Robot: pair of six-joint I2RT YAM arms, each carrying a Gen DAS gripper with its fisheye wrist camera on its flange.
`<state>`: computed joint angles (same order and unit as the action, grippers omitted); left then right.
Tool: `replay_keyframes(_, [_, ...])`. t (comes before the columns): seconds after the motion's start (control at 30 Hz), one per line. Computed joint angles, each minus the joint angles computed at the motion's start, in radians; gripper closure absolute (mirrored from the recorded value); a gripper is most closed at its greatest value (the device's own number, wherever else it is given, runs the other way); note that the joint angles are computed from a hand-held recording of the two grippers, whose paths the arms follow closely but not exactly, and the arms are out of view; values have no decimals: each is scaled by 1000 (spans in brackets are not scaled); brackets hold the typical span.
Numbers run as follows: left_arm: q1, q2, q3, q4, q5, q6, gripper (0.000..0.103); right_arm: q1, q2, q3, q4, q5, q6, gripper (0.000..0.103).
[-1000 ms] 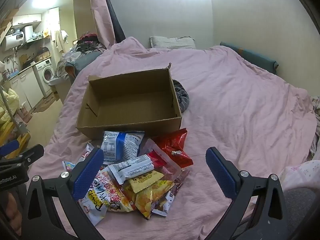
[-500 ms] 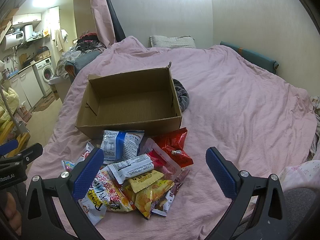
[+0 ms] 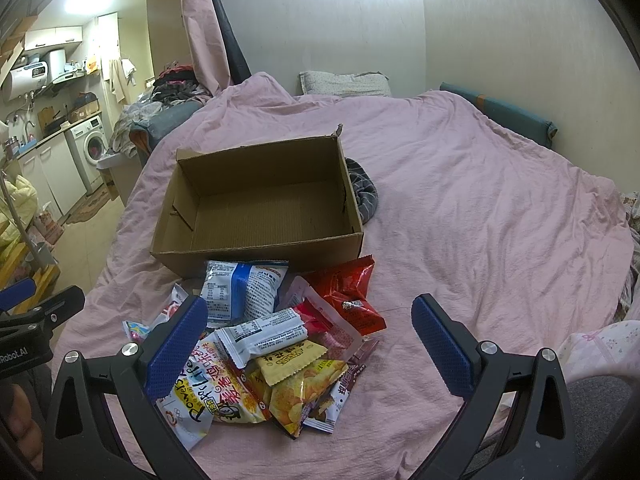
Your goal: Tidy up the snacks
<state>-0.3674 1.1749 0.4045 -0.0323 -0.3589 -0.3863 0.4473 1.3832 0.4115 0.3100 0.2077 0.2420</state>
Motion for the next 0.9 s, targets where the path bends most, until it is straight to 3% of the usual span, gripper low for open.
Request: replay_keyframes(0.9, [-9, 4, 4, -2, -5, -8, 0, 2, -6, 1, -8, 2, 0, 0])
